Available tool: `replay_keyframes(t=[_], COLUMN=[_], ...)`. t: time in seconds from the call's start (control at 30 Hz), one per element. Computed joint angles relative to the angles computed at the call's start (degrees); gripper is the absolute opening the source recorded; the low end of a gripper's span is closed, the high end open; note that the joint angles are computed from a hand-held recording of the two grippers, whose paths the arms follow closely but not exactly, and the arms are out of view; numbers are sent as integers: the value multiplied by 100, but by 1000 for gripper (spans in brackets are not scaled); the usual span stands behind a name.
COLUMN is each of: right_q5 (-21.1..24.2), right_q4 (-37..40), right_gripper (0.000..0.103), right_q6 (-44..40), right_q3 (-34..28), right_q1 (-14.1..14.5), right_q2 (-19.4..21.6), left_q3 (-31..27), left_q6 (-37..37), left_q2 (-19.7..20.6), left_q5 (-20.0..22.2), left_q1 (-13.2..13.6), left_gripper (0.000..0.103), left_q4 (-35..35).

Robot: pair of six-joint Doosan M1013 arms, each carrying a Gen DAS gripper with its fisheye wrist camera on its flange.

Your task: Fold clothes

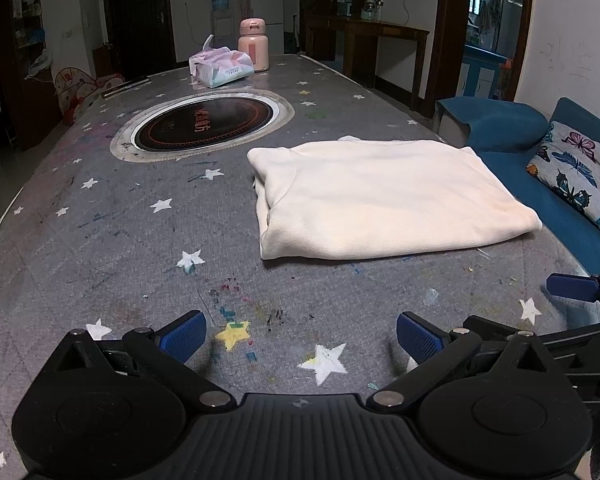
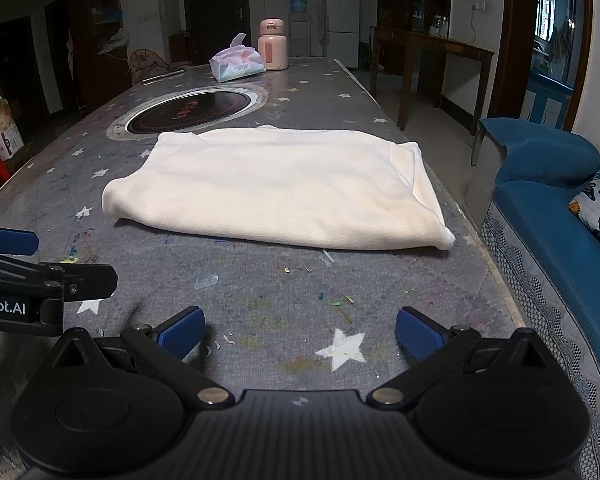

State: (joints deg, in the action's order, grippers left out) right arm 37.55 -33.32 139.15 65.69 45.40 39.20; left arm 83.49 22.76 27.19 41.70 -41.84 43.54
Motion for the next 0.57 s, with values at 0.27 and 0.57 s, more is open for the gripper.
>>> replay_keyframes(t=[0.27, 0.57], right_q5=[7, 10], right_q4=[-30, -49], right_gripper=[103, 103], right_q6=[33, 61], right_q3=[21, 28], right_q1=[3, 7], right_q2=[-15, -21], left_q3=[6, 12], left_q6=[-10, -27], left_q2=[-4, -4], left_q5=[-4, -13], left_q1=[-13, -20], left_gripper=[103, 103], left_q4=[47, 98])
